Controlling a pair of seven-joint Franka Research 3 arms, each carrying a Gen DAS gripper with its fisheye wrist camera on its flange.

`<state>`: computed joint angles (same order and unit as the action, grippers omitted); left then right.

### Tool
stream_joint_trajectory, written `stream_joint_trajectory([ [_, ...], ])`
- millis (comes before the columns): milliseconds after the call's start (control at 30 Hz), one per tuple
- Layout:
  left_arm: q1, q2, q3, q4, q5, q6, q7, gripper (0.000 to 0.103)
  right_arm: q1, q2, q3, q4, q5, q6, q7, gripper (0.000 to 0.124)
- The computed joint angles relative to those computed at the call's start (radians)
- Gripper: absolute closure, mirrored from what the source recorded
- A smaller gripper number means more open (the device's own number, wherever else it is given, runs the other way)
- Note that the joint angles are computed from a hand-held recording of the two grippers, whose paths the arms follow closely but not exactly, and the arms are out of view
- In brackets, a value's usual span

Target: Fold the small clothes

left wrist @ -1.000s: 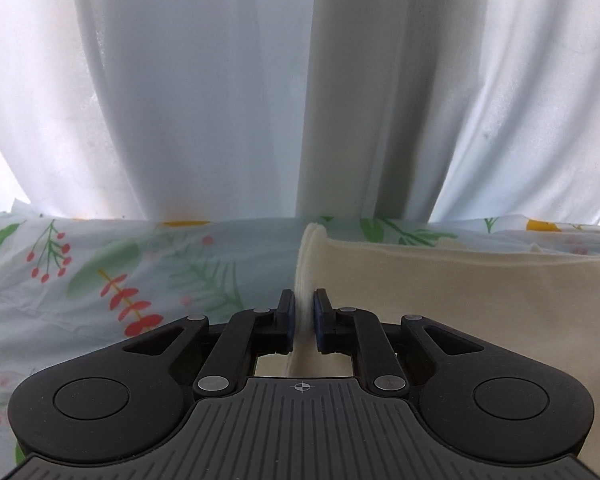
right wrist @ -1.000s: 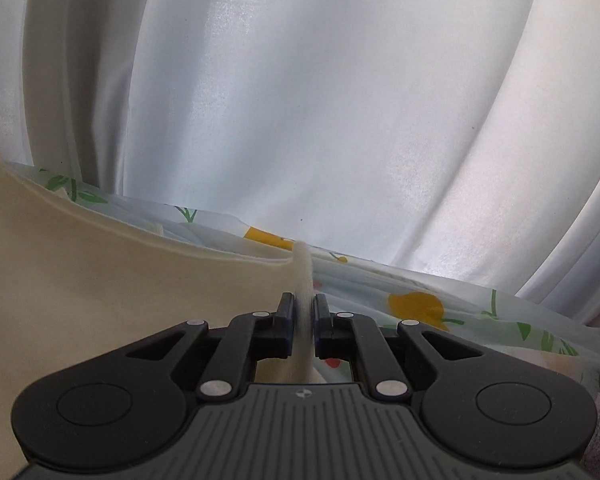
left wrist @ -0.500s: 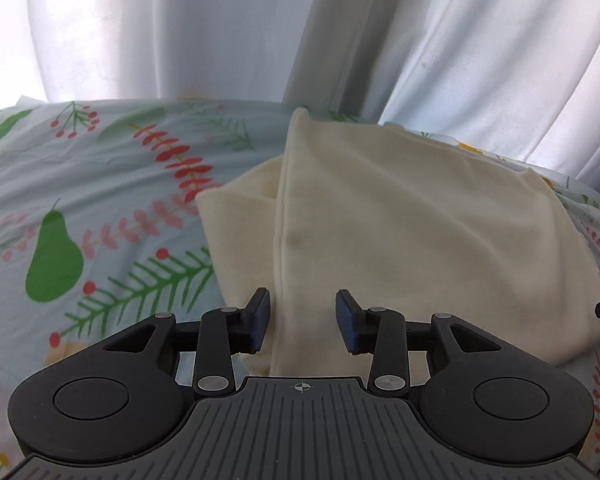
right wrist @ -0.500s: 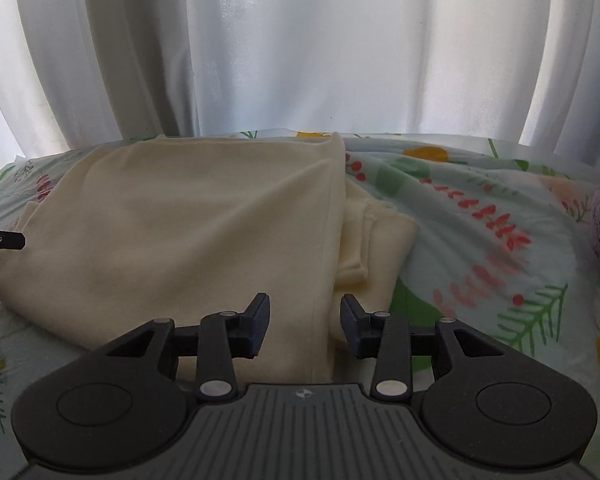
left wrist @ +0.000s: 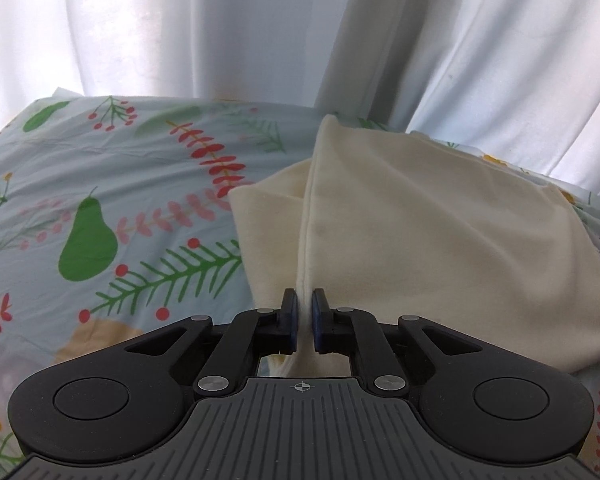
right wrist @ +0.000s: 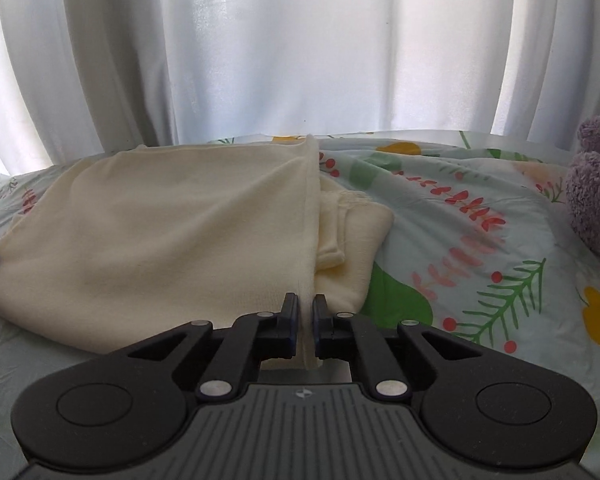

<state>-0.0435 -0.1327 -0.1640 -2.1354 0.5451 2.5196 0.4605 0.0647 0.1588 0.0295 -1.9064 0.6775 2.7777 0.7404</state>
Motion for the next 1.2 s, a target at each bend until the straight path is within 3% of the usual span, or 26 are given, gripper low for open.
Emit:
stream_joint_trajectory([
  [100,-0.001,0.014,0.000,0.000,-0.003,-0.015,0.010,0.093,0.018,0.024,-0.020,0.005,-0.098,-0.004,0.081,0.117],
  [200,-0.009,0.007,-0.018,0.032,0.055,-0.092,-0.005,0.077,0.020,0.010,-0.014,-0.005,-0.120,0.020,0.108,0.116],
  [300,-0.012,-0.003,-0.030,0.054,0.147,-0.091,-0.049,0.071,0.015,-0.015,0.015,-0.036,-0.030,0.119,0.074,0.100],
  [367,-0.016,0.021,-0.023,0.078,0.157,-0.016,-0.037,0.063,-0.029,-0.017,0.087,-0.013,0.231,0.128,-0.140,0.094],
  [433,-0.023,0.072,-0.016,0.113,0.140,0.078,-0.025,0.056,-0.025,-0.006,0.080,0.034,0.370,-0.005,-0.232,0.094],
  [500,-0.034,0.150,-0.010,0.165,0.111,0.169,-0.001,0.055,-0.057,0.032,0.092,0.102,0.494,-0.247,-0.284,0.094],
  [567,-0.046,0.225,-0.002,0.220,0.073,0.218,0.027,0.055,-0.057,0.097,0.082,0.169,0.549,-0.406,-0.265,0.094],
  [633,-0.063,0.296,0.011,0.272,0.064,0.244,0.047,0.054,-0.047,0.173,0.073,0.242,0.546,-0.463,-0.152,0.094],
  [667,-0.076,0.325,0.019,0.303,0.060,0.204,0.051,0.055,-0.042,0.212,0.068,0.281,0.528,-0.466,-0.083,0.095],
  [700,-0.093,0.342,0.034,0.323,0.074,0.167,0.031,0.056,-0.051,0.237,0.074,0.302,0.545,-0.464,-0.073,0.099],
  [767,-0.106,0.337,0.068,0.301,0.142,0.209,-0.024,0.060,-0.072,0.277,0.085,0.341,0.594,-0.425,-0.071,0.107],
  [867,-0.096,0.309,0.085,0.258,0.153,0.241,-0.065,0.060,-0.092,0.310,0.091,0.379,0.622,-0.321,-0.054,0.107],
  [967,-0.063,0.262,0.084,0.191,0.116,0.286,-0.062,0.061,-0.119,0.339,0.101,0.420,0.624,-0.270,-0.040,0.110],
  [1067,-0.055,0.230,0.080,0.170,0.136,0.240,-0.081,0.060,-0.108,0.322,0.104,0.397,0.599,-0.153,-0.010,0.107],
  [1200,-0.040,0.185,0.058,0.142,0.102,0.191,-0.060,0.057,-0.115,0.240,0.119,0.301,0.581,-0.132,-0.047,0.094],
])
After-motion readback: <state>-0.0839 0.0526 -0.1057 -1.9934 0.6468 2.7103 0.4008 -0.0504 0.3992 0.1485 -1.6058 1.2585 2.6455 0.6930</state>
